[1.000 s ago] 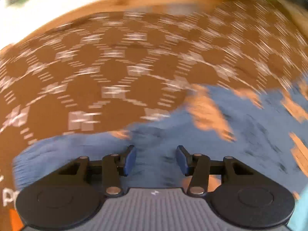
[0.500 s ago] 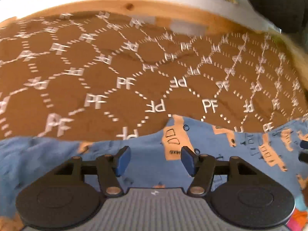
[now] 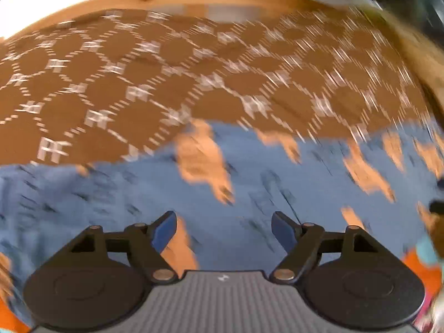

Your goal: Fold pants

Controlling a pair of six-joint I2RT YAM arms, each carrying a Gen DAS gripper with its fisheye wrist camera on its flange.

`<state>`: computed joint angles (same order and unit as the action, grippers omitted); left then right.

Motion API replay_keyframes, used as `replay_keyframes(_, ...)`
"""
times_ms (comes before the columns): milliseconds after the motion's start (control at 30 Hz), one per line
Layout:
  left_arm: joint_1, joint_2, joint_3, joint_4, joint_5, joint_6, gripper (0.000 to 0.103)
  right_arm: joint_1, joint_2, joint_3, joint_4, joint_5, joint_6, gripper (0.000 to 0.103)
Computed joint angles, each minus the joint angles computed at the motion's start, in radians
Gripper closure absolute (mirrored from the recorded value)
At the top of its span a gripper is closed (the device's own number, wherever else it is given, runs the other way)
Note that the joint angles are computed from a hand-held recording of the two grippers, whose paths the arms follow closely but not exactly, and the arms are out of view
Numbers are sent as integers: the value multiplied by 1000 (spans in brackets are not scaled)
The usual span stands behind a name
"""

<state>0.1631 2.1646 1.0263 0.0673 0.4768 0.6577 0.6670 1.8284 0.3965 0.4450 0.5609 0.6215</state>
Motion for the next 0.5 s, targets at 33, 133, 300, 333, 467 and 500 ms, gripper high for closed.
replay_keyframes(33,-13,2,-32,43,-38,19,21,21,6,18,-58,23,18,31)
replay_keyframes(133,5,10,-67,106,-47,35,17,64,43,55,-214,151,-8,20)
replay_keyframes(300,-16,-58,-71,67,-142,26,13,64,-122,-15,-363,260,108,32)
replay_keyframes(333,-30,-77,-71,57,-141,13,13,68,-165,-29,-398,272,171,32)
replay_keyframes(467,-97,-146,-25,-61,9,-42,11,65,-322,-108,-433,246,266,34)
replay_keyframes(500,-130,-157,-11,-85,47,-66,9,53,-354,-130,-419,228,269,35)
